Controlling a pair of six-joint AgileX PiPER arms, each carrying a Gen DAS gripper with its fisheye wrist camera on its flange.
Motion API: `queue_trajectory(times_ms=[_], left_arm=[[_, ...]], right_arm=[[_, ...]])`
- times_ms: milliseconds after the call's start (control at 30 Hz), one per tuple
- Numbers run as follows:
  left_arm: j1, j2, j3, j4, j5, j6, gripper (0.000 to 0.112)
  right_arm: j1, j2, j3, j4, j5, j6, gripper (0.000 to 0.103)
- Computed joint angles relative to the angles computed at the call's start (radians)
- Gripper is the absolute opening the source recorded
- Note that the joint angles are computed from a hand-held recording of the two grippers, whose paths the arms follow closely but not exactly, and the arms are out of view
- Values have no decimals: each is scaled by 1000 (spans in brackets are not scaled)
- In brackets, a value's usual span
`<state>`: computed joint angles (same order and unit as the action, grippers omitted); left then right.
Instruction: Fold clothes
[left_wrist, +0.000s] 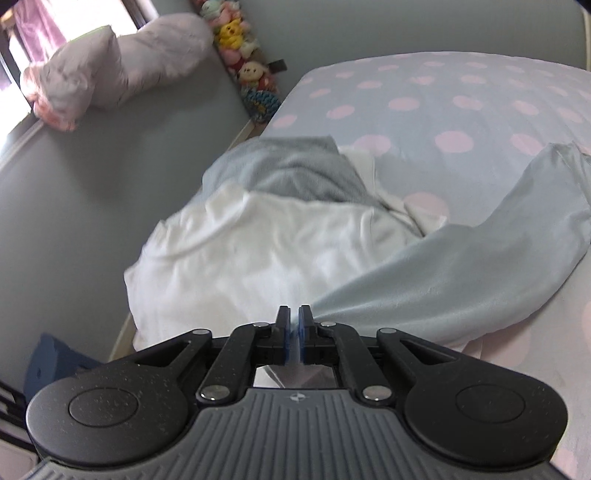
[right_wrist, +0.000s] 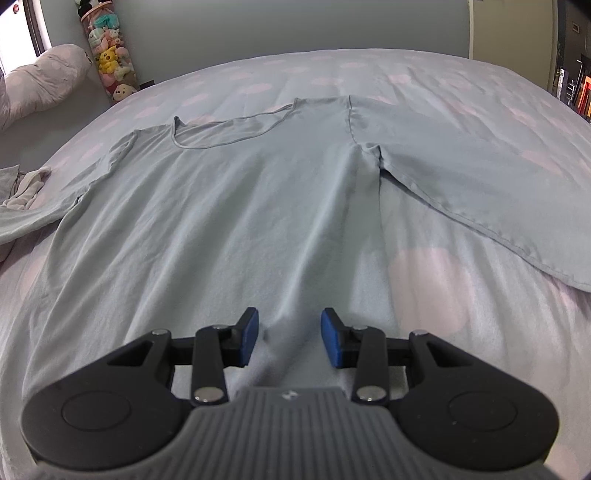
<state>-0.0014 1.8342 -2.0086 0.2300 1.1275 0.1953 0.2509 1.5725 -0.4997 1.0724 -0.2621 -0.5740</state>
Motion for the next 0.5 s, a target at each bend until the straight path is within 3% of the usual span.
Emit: queue_trajectory(times_ms=[200, 333, 433, 500], left_arm=[[-12, -153, 190, 2, -85, -54, 46], [-65, -272, 301, -8, -97, -88, 47], [-101, -347, 358, -108, -43, -72, 44], [-107, -383, 379, -248, 25, -27, 44]], right_arm=[[-1, -3, 0, 3, -6, 0, 41], [-6, -27, 13, 38, -8, -23, 41], [-8, -65, 30, 117, -7, -76, 41], [-19, -99, 45, 176, 4, -113, 42]])
